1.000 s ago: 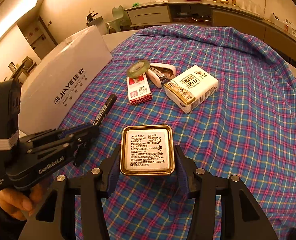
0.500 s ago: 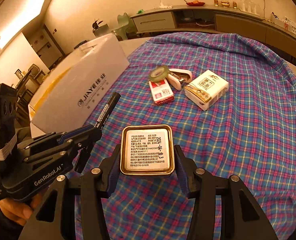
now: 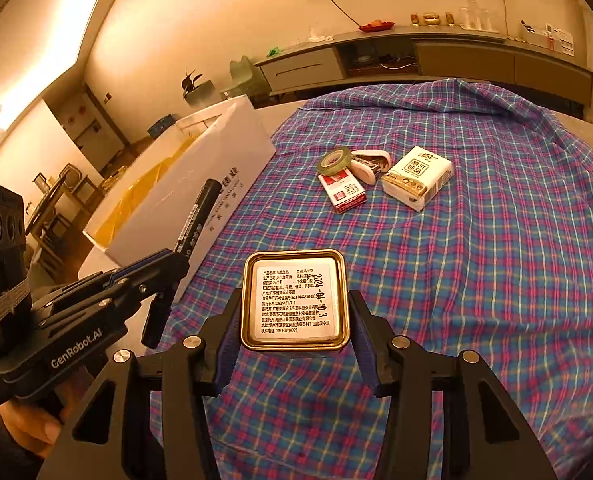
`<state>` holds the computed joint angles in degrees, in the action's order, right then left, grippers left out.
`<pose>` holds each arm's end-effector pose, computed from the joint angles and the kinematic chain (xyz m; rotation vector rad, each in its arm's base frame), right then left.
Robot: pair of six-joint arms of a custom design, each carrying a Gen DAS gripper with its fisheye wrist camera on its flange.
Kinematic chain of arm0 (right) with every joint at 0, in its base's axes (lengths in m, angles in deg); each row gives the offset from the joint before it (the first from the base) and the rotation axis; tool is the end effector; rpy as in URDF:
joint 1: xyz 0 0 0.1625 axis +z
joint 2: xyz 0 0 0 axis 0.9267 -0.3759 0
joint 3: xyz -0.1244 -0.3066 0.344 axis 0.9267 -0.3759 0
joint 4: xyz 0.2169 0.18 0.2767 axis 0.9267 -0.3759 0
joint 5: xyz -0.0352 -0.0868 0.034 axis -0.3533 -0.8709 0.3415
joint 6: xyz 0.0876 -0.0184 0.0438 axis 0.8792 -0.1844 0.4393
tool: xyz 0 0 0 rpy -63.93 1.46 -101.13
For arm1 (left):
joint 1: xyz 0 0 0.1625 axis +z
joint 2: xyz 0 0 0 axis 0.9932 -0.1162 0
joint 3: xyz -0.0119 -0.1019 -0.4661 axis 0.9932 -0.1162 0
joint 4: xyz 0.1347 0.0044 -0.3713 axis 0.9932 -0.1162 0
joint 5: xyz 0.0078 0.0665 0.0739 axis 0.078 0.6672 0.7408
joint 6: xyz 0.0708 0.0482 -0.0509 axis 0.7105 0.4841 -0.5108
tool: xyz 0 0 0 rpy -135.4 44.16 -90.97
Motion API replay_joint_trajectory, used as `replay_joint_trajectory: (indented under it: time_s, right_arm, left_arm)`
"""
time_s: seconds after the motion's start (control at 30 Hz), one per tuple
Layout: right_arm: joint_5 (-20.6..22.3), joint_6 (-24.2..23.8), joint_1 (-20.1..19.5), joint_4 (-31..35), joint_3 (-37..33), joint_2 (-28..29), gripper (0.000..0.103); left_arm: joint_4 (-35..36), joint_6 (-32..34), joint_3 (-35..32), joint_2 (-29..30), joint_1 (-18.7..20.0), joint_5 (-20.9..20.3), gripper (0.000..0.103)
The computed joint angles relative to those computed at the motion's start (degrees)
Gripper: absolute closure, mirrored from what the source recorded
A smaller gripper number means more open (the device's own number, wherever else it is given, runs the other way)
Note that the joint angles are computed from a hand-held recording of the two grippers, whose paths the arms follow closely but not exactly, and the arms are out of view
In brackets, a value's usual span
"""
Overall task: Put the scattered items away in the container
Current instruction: 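Carry the tin in the right tool and the marker in the left tool over the box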
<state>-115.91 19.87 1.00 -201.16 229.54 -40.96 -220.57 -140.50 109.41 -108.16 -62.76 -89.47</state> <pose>-0.0042 -0.3909 0.2982 0.6150 -2.7015 0.6998 -0.3682 -0.3621 -0.0436 0.3744 2.4293 -0.9345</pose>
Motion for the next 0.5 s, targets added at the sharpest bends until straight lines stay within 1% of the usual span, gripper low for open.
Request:
replay_joint_trajectory:
  time_s: [0.27,0.4,0.5]
  right_arm:
    - [2.39,-0.87,0.61,-5.61,6.54,-3.17,0.052]
    - [2.38,-0.64,2.73,-8.5,8.42,-3.71,0.052]
    - [2.63,0.3,4.48,-9.42,9.11,-4.09,0.052]
  left_arm:
    - [-2.02,-0.52,3.09,-2.25,-2.77,1.23,0.09]
    - [-3.43,-1.02,4.76,-3.53,-3.71,1.42,0.09]
    - [-4.36,-1.42,6.07,-4.72,-4.22,1.66,0.09]
